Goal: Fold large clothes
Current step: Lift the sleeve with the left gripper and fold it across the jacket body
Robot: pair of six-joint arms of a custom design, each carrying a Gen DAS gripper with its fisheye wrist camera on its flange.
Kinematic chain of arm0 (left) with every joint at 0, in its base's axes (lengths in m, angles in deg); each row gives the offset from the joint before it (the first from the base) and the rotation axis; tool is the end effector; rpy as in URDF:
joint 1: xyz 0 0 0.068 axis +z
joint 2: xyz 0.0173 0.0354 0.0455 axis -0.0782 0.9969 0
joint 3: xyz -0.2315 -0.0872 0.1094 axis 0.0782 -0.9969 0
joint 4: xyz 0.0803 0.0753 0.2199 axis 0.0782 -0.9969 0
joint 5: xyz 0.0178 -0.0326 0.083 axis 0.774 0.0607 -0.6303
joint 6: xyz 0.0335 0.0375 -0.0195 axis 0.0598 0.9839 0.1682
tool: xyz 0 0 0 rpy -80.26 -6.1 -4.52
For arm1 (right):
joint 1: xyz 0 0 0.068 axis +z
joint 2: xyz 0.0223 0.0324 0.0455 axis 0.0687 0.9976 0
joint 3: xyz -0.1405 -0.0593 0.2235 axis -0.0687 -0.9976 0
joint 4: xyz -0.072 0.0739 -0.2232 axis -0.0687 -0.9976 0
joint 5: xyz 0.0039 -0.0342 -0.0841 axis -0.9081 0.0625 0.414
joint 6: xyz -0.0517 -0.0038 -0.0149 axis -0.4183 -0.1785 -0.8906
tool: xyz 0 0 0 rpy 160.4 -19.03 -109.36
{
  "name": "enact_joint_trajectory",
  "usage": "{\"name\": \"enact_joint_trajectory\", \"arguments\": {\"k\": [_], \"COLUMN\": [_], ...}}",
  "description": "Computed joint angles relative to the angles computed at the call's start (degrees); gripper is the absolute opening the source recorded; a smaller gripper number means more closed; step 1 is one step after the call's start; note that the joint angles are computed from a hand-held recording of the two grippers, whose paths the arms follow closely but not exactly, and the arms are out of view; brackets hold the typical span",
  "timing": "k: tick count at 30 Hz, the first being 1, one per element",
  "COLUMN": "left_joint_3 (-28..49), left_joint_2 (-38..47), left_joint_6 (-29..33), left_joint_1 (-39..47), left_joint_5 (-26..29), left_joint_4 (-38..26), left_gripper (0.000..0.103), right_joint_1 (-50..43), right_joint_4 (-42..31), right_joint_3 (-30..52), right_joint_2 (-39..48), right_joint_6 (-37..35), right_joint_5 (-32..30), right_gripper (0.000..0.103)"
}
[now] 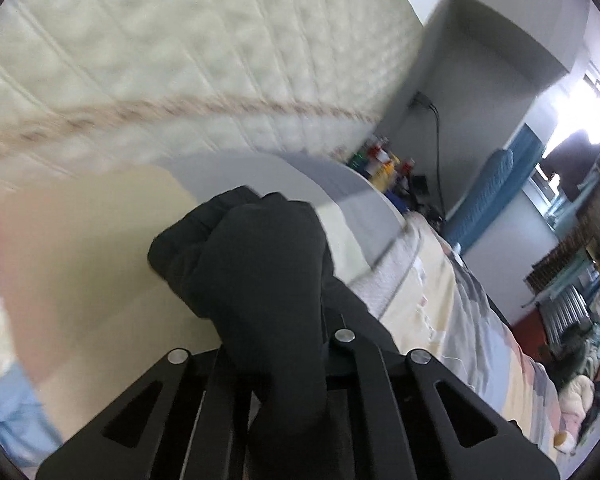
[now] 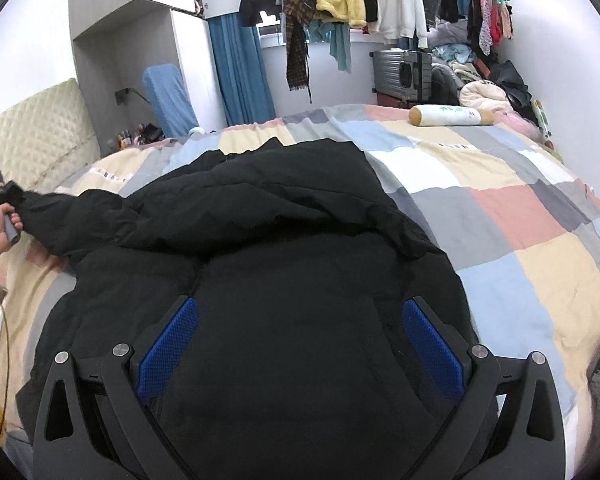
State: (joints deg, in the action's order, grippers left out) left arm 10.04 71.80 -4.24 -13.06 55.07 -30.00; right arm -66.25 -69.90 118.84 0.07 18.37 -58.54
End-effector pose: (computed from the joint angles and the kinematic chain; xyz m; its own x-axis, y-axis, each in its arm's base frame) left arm 0.3630 -0.0410 0.3318 -0.3008 -0.6726 -0.6761 -0.5910 0.6879 -0.4214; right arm 0.0777 -0.1394 0.2876 -0.6162 0.1508 -0.7730 0.1105 0.9883 0.1047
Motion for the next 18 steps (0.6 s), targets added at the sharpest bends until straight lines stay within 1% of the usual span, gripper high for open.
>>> {"name": "enact_joint_trajectory", "arguments": {"k": [5, 9, 12, 13, 16, 18], "left_joint_3": [-2.58, 1.08, 7.25, 10.60, 17.76, 26.91], "left_joint_2": [-8.14, -10.60, -9.55, -8.62, -6.97, -3.27], "left_joint_6": [-0.67, -0.69, -0.20, 0.20, 0.63, 0.41], "left_joint_1": [-0.59, -3.50, -7.38, -9.27, -14.38, -18.52], "left_joint_5": [-3.07, -6.36, -10.28, -12.11, -16.95, -20.75], "left_joint_4": [-6.25, -12.84, -19.06, -21.78, -27.03, -32.83], "left_gripper": [0.004, 0.004, 0.004, 0.004, 0.004, 0.004], "right_joint_1": [-4.38, -8.17, -11.10, -11.90, -15.12, -17.01], "right_joint_4": [-5.86, -10.37, -14.02, -15.40, -19.66, -22.11], "right_joint_3": [2.77, 4.74, 6.23, 6.75, 8.54, 9.45], "right_joint_2": [3.12, 5.08, 6.44, 7.05, 9.24, 10.58], "right_joint_6": [-6.94, -13.14, -18.29, -20.24, -26.60, -29.97], "right_joint_5": [-2.59, -4.85, -6.56, -6.85, -8.11, -8.77], "right_gripper": [0.103, 0.103, 0.103, 0.103, 0.103, 0.103]}}
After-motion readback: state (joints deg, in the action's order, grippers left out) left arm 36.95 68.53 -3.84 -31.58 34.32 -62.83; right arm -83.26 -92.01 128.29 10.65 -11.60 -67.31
